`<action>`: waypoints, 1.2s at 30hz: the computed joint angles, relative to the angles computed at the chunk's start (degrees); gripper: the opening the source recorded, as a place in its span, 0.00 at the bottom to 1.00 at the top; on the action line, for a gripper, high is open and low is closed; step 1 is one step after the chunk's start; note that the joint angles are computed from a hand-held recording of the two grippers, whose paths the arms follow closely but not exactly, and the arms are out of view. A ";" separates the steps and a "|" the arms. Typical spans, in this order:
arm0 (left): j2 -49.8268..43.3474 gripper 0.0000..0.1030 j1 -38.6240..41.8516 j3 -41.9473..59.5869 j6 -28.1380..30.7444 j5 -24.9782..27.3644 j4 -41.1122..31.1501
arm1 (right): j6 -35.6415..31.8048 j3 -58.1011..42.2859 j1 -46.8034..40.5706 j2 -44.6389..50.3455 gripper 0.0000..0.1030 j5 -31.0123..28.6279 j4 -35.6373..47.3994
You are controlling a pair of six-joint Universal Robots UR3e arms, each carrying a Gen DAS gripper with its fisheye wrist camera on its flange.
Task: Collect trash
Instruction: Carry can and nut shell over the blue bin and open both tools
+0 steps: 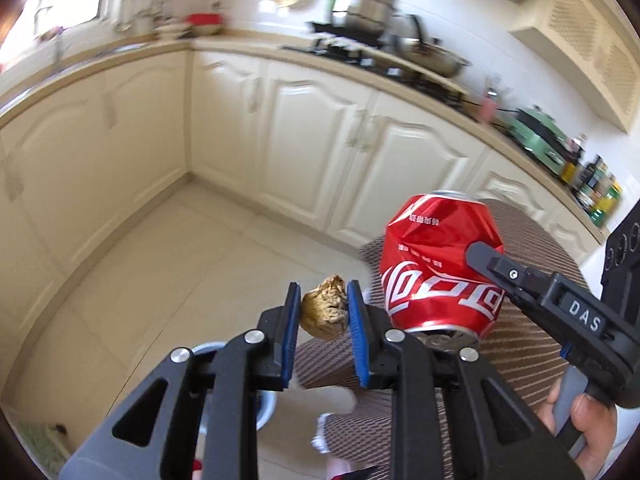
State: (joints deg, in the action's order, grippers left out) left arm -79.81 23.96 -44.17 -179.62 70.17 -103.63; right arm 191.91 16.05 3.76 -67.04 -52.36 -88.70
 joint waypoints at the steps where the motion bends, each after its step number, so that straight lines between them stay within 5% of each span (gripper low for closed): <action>1: 2.61 0.22 3.65 -3.78 2.36 -1.51 -0.41 | 0.76 0.66 3.14 0.90 0.25 -1.90 -1.74; 5: 13.21 0.22 20.02 -21.32 14.66 -8.11 -3.41 | 1.74 9.11 14.05 2.49 0.25 -9.77 -10.19; 10: 19.91 0.22 28.03 -41.95 21.21 -7.79 0.51 | 2.46 15.96 22.68 7.92 0.25 -16.64 -16.62; 18: 18.24 0.22 27.86 -68.31 18.87 -3.31 18.41 | 1.65 21.73 27.42 17.46 0.25 -22.82 -21.34; 26: 8.90 0.24 24.39 -80.78 14.94 0.40 36.42 | 2.67 17.81 28.44 27.63 0.25 -25.94 -20.34; 31: 4.72 0.57 22.94 -81.70 12.51 2.11 41.11 | 3.70 12.80 29.62 32.64 0.25 -27.07 -18.18; 36: 1.53 0.60 22.92 -79.93 11.91 2.79 39.09 | 4.29 6.43 30.12 37.67 0.25 -27.52 -15.77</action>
State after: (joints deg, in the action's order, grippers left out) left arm -78.28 46.88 -124.10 -167.72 72.96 -64.54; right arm 196.20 22.49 33.88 -29.38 -79.88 -104.47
